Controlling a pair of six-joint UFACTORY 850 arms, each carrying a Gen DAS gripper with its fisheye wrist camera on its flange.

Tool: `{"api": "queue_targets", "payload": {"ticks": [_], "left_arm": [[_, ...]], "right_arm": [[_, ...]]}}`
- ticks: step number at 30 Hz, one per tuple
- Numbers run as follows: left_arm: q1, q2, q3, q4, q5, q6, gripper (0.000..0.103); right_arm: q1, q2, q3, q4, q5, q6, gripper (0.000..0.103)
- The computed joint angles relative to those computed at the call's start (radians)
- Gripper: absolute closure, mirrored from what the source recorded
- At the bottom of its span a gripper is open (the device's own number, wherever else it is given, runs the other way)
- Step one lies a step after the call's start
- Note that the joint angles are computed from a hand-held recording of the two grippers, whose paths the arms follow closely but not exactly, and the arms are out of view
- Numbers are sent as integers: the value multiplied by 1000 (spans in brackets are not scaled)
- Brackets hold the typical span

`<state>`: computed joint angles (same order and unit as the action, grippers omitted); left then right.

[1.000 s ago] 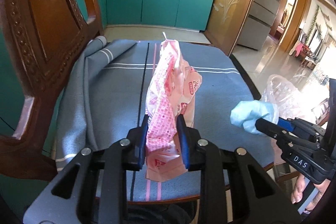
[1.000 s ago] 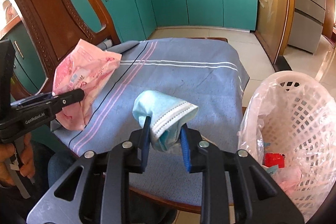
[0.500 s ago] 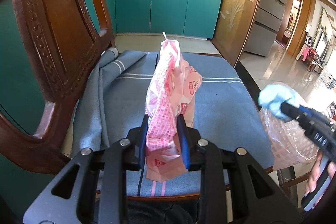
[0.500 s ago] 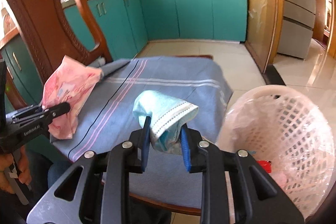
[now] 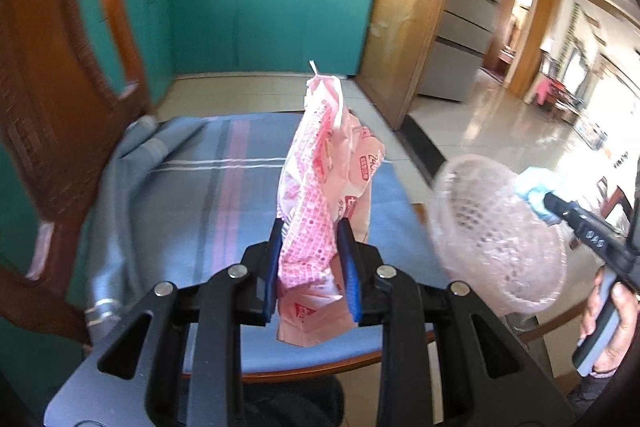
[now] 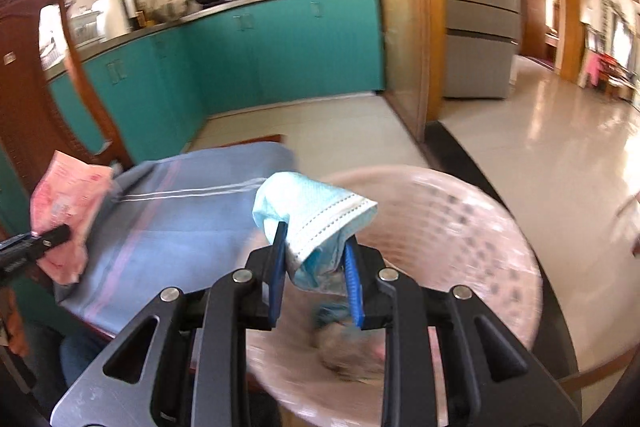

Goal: Collect trash
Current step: 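Carry the pink packet over the basket and open the left gripper while the right gripper carries the mask, then open the right gripper over the basket to drop the blue mask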

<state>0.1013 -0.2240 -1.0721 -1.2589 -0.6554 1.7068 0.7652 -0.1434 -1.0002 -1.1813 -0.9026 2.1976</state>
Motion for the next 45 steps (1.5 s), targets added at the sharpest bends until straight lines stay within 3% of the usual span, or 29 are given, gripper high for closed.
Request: {"api": "queue_targets", "payload": {"ticks": [9, 17, 21, 23, 26, 31, 33, 35, 37, 39, 42, 45], "left_arm": [[-142, 69, 69, 59, -45, 2, 75], [-307, 7, 42, 146, -107, -62, 72], [-361, -51, 1, 159, -92, -107, 65], [-368, -71, -15, 163, -94, -124, 42], [-349, -79, -22, 127, -89, -119, 28], [-285, -49, -6, 64, -30, -103, 19], [-255, -30, 12, 16, 5, -57, 16], [-222, 5, 48, -47, 42, 13, 11], [-192, 35, 81, -117, 83, 95, 9], [-166, 80, 132, -262, 146, 253, 7], [-132, 134, 187, -453, 178, 457, 4], [-64, 183, 204, -438, 132, 430, 3]], "right_arm": [[2, 80, 123, 25, 6, 86, 76], [16, 144, 186, 47, -30, 107, 76], [19, 159, 211, 64, -31, 127, 76], [21, 157, 210, 68, -30, 129, 76], [18, 150, 205, 68, -16, 122, 76], [4, 122, 174, 67, 19, 79, 74], [1, 102, 152, 72, 24, 51, 63], [7, 82, 128, 81, -4, 42, 37], [23, 72, 110, 80, -48, 58, 26], [35, 77, 103, 72, -59, 63, 24], [77, 70, 72, 54, -121, 56, 17], [139, 44, 23, 14, -223, 61, 7]]}}
